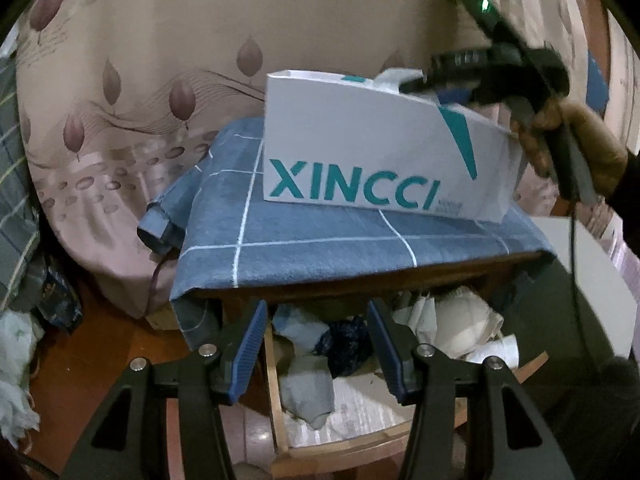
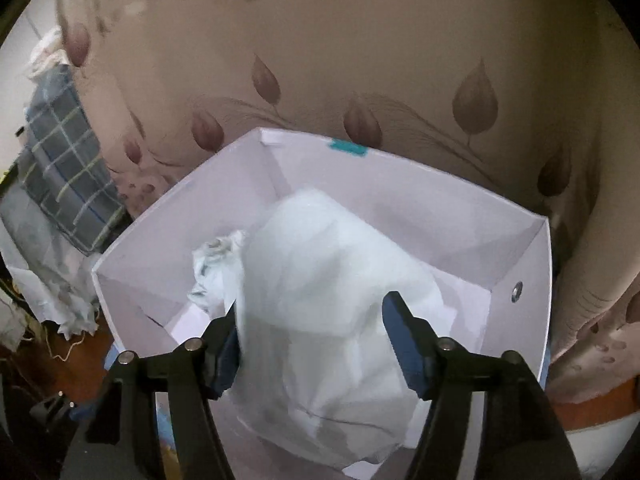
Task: Take underwear out of drawer
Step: 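Carry the white cloth into the box with the right gripper and release, then reach the left gripper into the drawer and grasp the beige hexagon-patterned garment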
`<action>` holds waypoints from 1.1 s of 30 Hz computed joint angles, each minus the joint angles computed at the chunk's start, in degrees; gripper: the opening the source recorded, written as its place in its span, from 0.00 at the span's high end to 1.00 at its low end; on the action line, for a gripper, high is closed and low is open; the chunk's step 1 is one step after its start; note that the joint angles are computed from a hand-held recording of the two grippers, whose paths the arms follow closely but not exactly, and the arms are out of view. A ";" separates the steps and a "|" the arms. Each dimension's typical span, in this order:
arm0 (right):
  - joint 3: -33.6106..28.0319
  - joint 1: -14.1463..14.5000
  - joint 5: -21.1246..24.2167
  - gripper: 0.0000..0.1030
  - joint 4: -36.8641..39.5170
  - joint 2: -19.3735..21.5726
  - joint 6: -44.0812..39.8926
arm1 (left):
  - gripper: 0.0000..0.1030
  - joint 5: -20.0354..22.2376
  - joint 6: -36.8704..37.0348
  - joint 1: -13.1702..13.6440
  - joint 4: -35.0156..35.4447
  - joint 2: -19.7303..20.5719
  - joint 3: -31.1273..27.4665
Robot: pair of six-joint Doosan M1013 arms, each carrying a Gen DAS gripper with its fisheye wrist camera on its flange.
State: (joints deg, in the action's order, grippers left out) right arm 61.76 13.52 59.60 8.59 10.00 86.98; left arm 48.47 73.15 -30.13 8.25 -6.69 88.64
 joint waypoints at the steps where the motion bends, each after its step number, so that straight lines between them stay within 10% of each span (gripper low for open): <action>1: 1.75 -0.11 -2.97 0.39 0.73 -1.37 0.00 | 0.48 0.44 0.64 -0.27 0.00 0.13 -0.01; 5: 12.53 -2.51 -17.02 0.36 13.09 -9.66 -5.21 | 0.48 2.53 5.37 -1.34 -1.52 0.93 -0.40; 10: 26.12 -4.14 -22.85 0.36 20.62 -20.74 -9.89 | 0.48 6.20 12.40 -1.80 -7.12 2.45 -1.24; 18: 38.11 -9.04 -21.18 0.35 23.61 -30.29 -2.80 | 0.48 14.59 20.01 -1.79 -19.62 8.04 -5.35; 33: 43.32 -15.97 -19.13 0.34 43.38 -33.55 -15.36 | 0.48 16.37 0.08 -5.77 -16.60 16.67 -9.30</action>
